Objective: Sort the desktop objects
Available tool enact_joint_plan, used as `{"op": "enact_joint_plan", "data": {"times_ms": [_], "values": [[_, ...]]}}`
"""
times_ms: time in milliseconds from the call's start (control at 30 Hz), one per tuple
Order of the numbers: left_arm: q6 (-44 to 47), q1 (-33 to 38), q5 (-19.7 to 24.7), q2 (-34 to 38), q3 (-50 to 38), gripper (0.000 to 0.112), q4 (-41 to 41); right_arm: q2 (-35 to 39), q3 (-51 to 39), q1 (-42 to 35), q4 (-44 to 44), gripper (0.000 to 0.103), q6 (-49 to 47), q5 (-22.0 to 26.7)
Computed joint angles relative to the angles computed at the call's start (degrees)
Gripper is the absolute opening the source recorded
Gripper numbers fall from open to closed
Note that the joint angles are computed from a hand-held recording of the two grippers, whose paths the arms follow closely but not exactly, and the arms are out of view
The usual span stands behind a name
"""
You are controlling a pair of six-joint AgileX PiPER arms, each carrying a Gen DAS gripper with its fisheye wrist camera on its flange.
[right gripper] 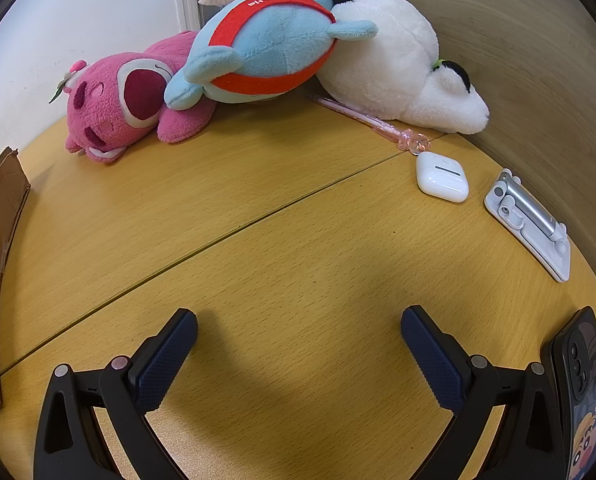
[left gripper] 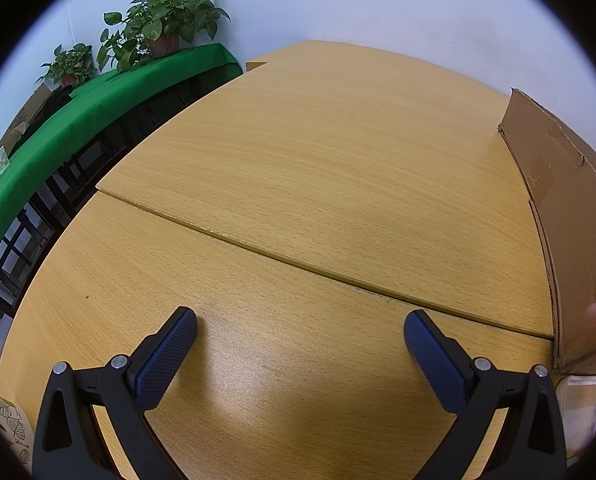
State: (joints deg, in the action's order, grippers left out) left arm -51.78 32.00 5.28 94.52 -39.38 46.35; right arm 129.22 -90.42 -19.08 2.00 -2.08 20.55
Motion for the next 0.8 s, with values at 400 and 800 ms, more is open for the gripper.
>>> {"op": "enact_joint_plan", "data": {"times_ms": [400, 800], "values": [[0.1, 0.0, -0.1, 0.0, 0.0, 0.103, 0.0, 0.0, 0.0, 0.0, -0.1, 0.103, 0.1, 0.0], [0.8, 0.1, -0.1, 0.0, 0.1, 0.103, -0.6, 0.0, 0.0, 0.1, -0.4, 0.103, 0.6, 0.0]]}}
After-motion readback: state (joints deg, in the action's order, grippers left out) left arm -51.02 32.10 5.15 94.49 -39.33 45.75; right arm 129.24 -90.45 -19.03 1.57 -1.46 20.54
